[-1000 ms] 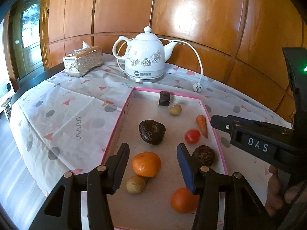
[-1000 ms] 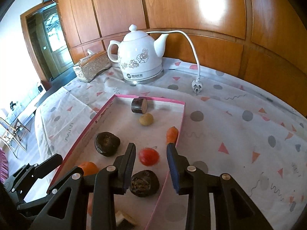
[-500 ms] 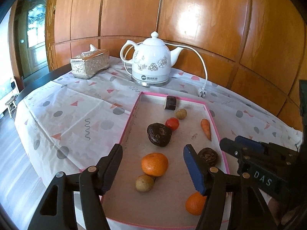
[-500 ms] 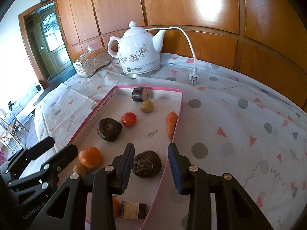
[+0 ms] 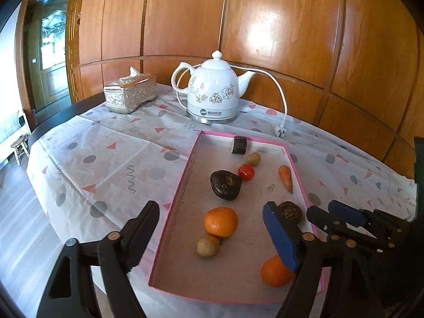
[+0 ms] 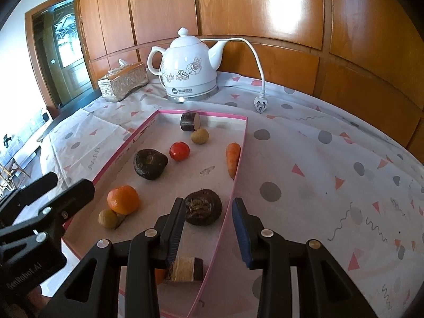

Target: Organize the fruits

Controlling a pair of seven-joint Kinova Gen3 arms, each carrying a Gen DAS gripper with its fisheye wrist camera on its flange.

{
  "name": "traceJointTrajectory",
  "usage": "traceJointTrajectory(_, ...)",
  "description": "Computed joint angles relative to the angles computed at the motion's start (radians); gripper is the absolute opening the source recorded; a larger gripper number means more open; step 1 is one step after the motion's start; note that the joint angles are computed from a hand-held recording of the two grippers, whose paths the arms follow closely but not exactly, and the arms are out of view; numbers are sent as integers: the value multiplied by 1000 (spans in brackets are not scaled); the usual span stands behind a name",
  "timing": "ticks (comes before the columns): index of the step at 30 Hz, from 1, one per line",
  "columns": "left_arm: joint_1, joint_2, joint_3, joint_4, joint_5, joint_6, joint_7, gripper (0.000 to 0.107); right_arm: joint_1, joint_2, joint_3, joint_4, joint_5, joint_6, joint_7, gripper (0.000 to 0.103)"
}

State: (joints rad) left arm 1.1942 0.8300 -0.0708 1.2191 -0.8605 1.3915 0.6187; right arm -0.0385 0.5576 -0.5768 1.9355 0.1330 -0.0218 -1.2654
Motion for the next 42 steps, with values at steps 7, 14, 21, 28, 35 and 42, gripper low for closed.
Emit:
traceJointTrajectory(7,17,4,3,-18,6,35,10,103,-63,-59,105,118,0,-167,-80,51)
traceJointTrajectory(14,26,20,1,-64,8,66,-26,103,-76,-86,146,161,69,-215,-171,53)
traceJointTrajectory(21,35,50,-8,-133,15,125,-67,103,-112,-99,196,181,145,-241,-247,53)
traceJointTrajectory(28,44,69,-25,-168,26,163,-73,103,-141,-106,230,187,186,-247,-295,53)
traceJointTrajectory(35,45,62,-25,-159,30,167,-47,103,-157,-111,248,193,205,-256,-313,53)
traceJointTrajectory(42,48,61,-22,-157,28,175,-41,103,-170,-114,260,197,211,-256,-314,53)
